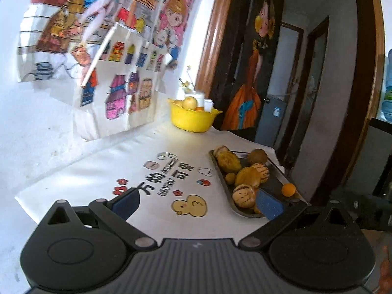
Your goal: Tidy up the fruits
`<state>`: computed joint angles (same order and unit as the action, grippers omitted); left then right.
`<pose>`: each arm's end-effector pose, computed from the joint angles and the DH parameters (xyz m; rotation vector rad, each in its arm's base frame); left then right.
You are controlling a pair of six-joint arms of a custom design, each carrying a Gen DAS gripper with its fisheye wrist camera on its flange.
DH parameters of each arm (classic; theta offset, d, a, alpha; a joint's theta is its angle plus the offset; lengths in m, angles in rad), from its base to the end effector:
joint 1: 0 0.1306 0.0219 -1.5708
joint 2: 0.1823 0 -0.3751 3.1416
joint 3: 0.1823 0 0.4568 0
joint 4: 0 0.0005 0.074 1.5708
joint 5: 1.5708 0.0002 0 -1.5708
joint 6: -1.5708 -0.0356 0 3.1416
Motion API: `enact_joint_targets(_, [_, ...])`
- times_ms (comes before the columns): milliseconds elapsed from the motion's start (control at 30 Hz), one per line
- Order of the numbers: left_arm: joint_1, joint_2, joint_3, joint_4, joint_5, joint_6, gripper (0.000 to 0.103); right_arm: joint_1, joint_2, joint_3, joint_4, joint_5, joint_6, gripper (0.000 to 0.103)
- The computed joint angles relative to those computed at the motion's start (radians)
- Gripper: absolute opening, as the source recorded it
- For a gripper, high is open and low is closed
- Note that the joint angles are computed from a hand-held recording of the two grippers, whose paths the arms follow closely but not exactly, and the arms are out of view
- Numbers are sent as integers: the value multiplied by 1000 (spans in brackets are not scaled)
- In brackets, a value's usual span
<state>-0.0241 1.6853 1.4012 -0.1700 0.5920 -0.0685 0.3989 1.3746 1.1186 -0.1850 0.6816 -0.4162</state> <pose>0.6624 -0.0363 0.3157 0.4617 1.9323 -0.5680 0.5161 0.1927 0.3464 0.4352 1.8609 -0.1387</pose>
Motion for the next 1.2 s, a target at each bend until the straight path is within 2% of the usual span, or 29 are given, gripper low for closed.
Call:
enact_joint_targets(167, [10, -18, -54, 62, -43, 41, 102, 30, 8, -32, 31, 67, 45, 102])
enact_joint_targets(300, [14, -27, -83, 109, -69, 28, 103, 44, 13, -58, 103, 100, 94, 102])
enact_joint_targets(533, [24, -34, -141, 199, -73, 46, 102, 59, 28, -72, 141, 94, 122, 102])
enact_joint_targets(633, [27, -39, -175, 260, -81, 52, 102, 68, 31, -88, 179, 92, 132, 102])
enact_joint_targets(800, [28, -48, -196, 272, -88, -4, 102, 76, 40, -90, 176, 77, 139, 102])
enact_joint_targets(1000, [35, -47, -210, 288, -112, 28, 103, 81, 42, -105, 212, 76, 156, 102])
enact_joint_targets(1200, [44, -37, -206, 265, -110, 15, 103, 78, 55, -94, 173, 77, 124, 102])
